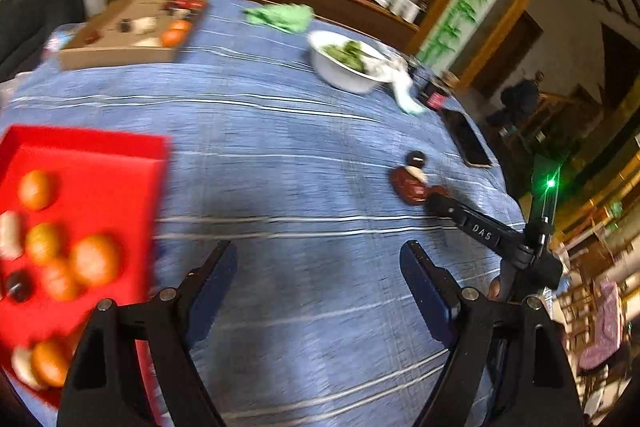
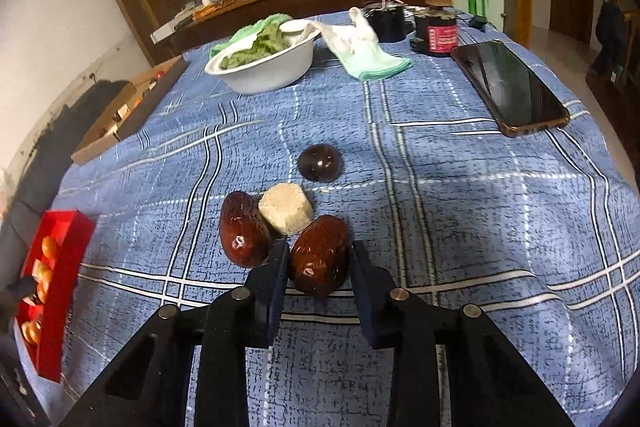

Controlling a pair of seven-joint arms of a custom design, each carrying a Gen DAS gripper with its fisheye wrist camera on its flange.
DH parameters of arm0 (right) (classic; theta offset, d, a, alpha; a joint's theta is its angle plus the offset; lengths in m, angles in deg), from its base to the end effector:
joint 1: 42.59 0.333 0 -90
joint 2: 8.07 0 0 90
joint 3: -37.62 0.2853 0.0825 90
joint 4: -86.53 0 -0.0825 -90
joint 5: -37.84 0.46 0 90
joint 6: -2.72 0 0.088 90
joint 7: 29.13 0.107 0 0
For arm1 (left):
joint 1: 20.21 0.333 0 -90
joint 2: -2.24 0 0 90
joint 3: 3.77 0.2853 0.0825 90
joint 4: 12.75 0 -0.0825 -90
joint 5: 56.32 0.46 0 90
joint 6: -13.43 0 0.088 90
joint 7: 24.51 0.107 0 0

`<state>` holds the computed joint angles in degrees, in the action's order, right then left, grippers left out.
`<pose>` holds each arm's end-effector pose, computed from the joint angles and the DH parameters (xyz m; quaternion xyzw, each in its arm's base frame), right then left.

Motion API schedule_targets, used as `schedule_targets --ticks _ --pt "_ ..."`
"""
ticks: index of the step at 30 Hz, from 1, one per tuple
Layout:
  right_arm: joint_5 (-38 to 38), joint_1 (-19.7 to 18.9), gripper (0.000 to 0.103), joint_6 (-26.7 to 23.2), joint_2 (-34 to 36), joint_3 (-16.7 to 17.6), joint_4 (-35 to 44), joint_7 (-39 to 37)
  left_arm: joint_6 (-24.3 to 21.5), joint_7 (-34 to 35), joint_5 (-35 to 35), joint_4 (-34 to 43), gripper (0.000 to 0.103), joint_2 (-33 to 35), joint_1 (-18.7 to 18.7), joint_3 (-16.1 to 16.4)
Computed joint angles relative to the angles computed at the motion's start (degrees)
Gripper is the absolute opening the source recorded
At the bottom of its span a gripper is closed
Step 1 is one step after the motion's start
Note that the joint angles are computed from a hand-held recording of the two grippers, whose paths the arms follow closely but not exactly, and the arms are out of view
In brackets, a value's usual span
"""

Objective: Organize fruits
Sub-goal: 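Grasp a red date with the right gripper while the left gripper grasps another red date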

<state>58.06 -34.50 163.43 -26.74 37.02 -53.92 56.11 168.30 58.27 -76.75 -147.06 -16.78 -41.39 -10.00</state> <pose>0.5529 0.0560 0.4271 -0.6364 0.6893 -0.1455 0.3142 0.5120 -0.2541 0.4786 -0.6315 0.6910 -0.3466 0.0602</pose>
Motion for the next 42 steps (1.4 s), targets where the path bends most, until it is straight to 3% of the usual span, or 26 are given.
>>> schedule_targets --ticks 3,8,11,14,16,17,18,22,27,42 --pt "2.0 0.4 0.032 0.4 -1.2 -1.0 -0.7 -0.4 -0.8 1.9 -0.3 6.7 0.082 7.4 -1.0 -1.2" --pt "4.6 -0.2 0.032 0.4 -2.0 -2.1 -1.0 0.6 -1.5 5.3 -0.7 18.6 0.082 19.6 0.5 -5.6" --pt "5.7 -0.3 0.032 0.9 -2.4 -2.5 -1.1 0.6 -1.7 1.8 6.3 24.7 0.080 26.0 1.5 -7.6" --pt "6.7 0.0 0.032 1.2 -2.6 -2.9 -1.1 -0.1 -2.7 0.0 11.8 29.1 0.068 30.5 2.3 -9.0" --pt "6.0 -0.6 0.032 1.1 -2.5 -2.4 -1.0 0.4 -3.9 -0.7 14.5 31.7 0.051 33.1 2.8 -9.6" --pt "6.8 0.0 0.032 0.8 -2.5 -2.9 -0.9 -0.3 -4.4 -0.9 15.2 32.5 0.048 34.1 3.1 -9.9" --pt "7.8 0.5 0.032 0.8 -2.5 -3.4 -0.8 -1.2 -2.3 -1.4 16.3 31.6 0.044 33.8 3.2 -10.0" --pt "6.8 -0.2 0.032 1.0 -2.3 -2.5 -0.8 -0.9 -1.2 -0.6 15.1 30.2 0.038 33.0 4.8 -11.4" --pt "6.3 -0.2 0.032 1.1 -1.9 -2.2 -0.7 -1.1 1.7 -0.3 12.2 23.8 0.035 27.1 6.2 -11.8" --pt "4.3 1.0 0.032 2.6 -2.4 -1.3 -1.8 -2.4 10.2 -4.1 9.9 0.0 0.031 4.5 1.8 -4.7"
